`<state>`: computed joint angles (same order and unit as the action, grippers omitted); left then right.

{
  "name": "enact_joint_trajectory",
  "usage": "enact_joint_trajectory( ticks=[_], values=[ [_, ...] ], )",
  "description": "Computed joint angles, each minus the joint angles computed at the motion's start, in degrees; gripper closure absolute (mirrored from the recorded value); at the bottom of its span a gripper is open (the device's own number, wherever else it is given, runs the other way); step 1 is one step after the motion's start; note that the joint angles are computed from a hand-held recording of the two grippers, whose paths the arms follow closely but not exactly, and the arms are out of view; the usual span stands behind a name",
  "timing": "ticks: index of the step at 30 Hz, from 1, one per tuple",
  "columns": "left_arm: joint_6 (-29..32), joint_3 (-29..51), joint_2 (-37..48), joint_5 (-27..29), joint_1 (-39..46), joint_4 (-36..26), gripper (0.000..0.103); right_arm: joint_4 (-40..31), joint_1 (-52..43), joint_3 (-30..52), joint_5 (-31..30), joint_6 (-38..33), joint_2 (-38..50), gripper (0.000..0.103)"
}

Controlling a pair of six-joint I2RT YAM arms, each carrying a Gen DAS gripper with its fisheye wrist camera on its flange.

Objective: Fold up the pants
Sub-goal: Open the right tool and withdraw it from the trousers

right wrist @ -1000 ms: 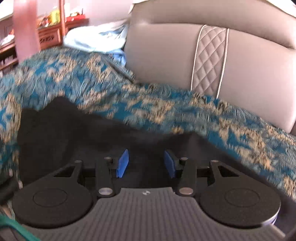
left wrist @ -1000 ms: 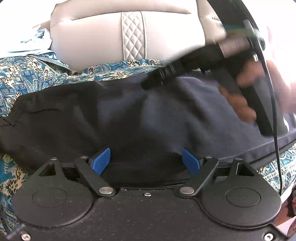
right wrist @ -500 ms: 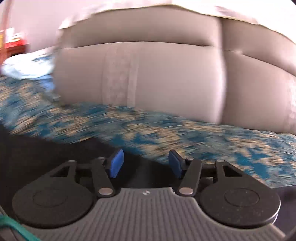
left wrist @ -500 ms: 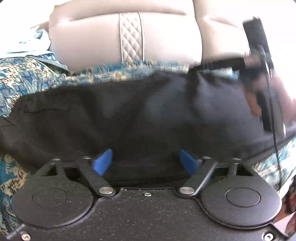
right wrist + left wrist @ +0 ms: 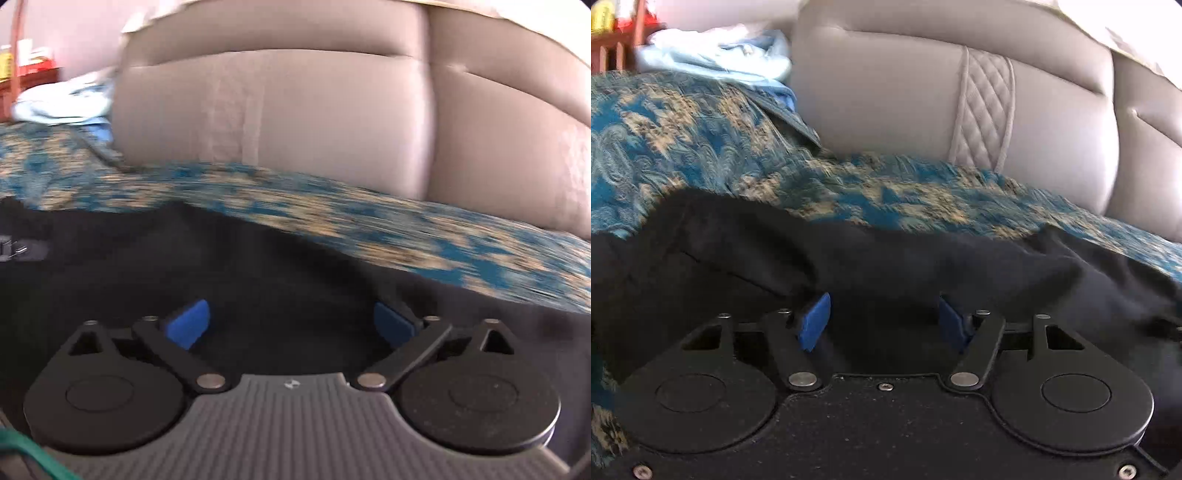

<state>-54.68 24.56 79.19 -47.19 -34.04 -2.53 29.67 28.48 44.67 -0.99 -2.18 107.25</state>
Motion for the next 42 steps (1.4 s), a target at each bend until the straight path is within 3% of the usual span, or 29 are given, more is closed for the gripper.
enact_joint_trajectory(
  ticks=[3, 8, 17, 19, 22, 25, 30, 35, 39, 42],
  values=[
    [-1.9, 2.0, 2.6, -2.0, -1.7, -4.0, 0.039, 0.1, -7.9, -0.9, -1.4, 0.0, -0.3, 0.000],
    [-2.1, 1.4, 5.8, -5.5, -2.9, -1.4, 0.035, -2.1, -23.5, 1.8, -2.6, -3.0, 1.2, 0.000],
    [-5.5, 3.2, 7.6, -8.2, -5.0, -4.4, 0.030, -6.1, -42.3, 13.2, -0.8, 3.7, 9.6, 0.000],
    [-5.3, 3.0, 7.8, -8.2, -4.8, -3.7, 0.028, -6.3, -43.2, 15.4, 4.9, 2.7, 11.1, 0.000],
    [-5.1, 2.6, 7.7, -8.2, -4.7, -3.0, 0.028, -12.1, -45.9, 18.4, 9.7, 7.9, 9.8, 0.004],
    [-4.9, 2.4, 7.6, -8.3, -4.7, -2.6, 0.028, -5.5, -52.8, 10.5, -4.3, 15.2, 4.0, 0.004],
    [-4.7, 2.3, 7.6, -8.2, -4.7, -2.4, 0.028, -2.7, -62.4, -1.1, -19.1, 26.3, -4.0, 0.004],
    [-4.7, 2.3, 7.6, -8.2, -4.7, -2.4, 0.027, 7.0, -69.9, -16.9, -31.5, 34.9, -7.2, 0.005],
    [-4.6, 2.1, 7.4, -8.2, -4.6, -2.2, 0.027, 18.6, -70.0, -28.8, -41.9, 37.0, -6.8, 0.005],
    [-4.8, 2.3, 7.5, -8.2, -4.7, -2.4, 0.027, 34.6, -66.9, -39.3, -47.2, 40.7, -4.0, 0.006]
  ],
)
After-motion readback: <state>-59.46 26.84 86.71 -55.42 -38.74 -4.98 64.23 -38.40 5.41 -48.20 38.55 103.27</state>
